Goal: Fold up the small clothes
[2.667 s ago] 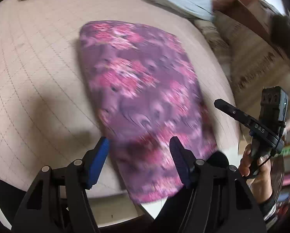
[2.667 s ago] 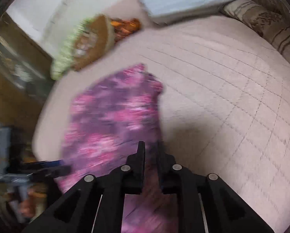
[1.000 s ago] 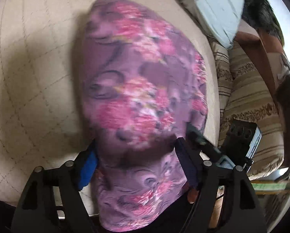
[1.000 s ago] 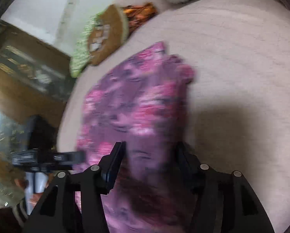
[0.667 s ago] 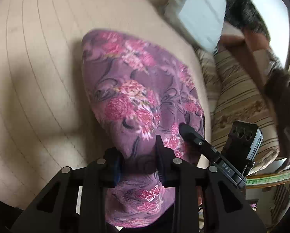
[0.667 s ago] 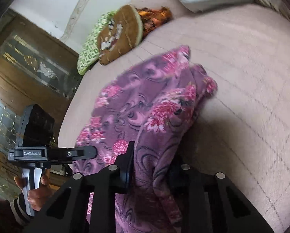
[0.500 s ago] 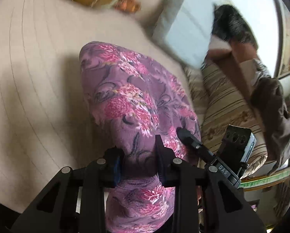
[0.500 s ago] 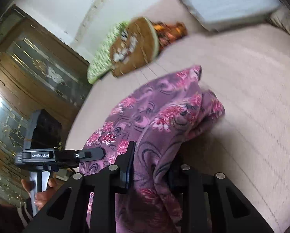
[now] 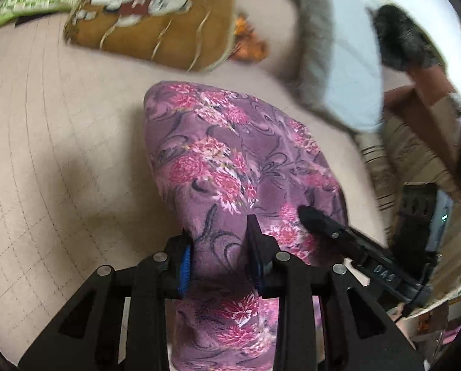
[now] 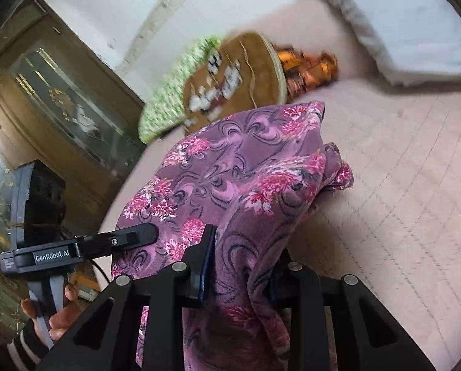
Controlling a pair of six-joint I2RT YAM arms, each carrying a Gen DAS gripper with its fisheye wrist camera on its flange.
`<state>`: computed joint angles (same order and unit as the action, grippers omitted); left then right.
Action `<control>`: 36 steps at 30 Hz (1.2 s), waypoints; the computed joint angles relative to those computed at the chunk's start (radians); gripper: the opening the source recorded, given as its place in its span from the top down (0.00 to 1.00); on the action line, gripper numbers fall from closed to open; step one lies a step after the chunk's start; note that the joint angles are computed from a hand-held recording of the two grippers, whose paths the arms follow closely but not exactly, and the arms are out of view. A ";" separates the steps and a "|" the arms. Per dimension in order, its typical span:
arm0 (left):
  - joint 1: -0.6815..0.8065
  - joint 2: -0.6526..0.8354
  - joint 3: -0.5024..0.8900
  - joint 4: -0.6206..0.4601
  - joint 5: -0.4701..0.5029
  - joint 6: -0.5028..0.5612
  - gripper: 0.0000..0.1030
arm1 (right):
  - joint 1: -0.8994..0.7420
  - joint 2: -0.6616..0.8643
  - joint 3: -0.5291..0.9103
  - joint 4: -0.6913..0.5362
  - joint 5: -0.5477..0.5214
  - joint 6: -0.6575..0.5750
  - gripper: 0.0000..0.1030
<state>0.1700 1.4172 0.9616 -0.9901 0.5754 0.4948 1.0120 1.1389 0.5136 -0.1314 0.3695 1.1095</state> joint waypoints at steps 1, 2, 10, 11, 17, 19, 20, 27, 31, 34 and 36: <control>-0.005 0.038 -0.028 0.053 -0.026 -0.011 0.71 | -0.023 0.045 -0.009 0.035 -0.028 -0.006 0.73; -0.003 0.066 -0.048 0.086 -0.035 -0.006 0.69 | -0.040 0.090 -0.021 0.067 -0.047 -0.013 0.73; 0.141 0.127 -0.048 0.013 0.002 0.196 0.54 | -0.145 -0.077 -0.294 0.176 -0.150 0.059 0.54; 0.161 0.115 -0.033 -0.015 0.007 0.214 0.54 | -0.157 -0.171 -0.310 0.096 -0.143 0.090 0.53; 0.133 -0.010 0.037 -0.067 0.131 0.142 0.55 | -0.136 -0.307 -0.156 -0.144 -0.002 -0.038 0.68; 0.034 0.003 0.016 0.029 0.083 0.032 0.55 | -0.166 -0.175 -0.083 -0.087 -0.029 -0.120 0.73; -0.013 0.027 0.003 0.081 0.044 -0.020 0.55 | -0.182 -0.117 -0.061 -0.059 -0.052 -0.138 0.76; -0.124 0.069 -0.119 0.309 -0.112 -0.098 0.57 | -0.292 0.176 -0.010 -0.007 -0.165 -0.146 0.90; -0.015 -0.047 -0.101 0.121 -0.032 0.039 0.56 | -0.184 -0.003 -0.025 -0.128 -0.102 -0.093 0.83; 0.133 -0.178 -0.142 -0.042 0.039 0.239 0.54 | 0.007 -0.105 -0.044 -0.192 -0.006 -0.003 0.83; 0.183 -0.252 -0.203 -0.075 0.024 0.313 0.48 | 0.174 -0.133 -0.068 -0.215 0.085 0.107 0.83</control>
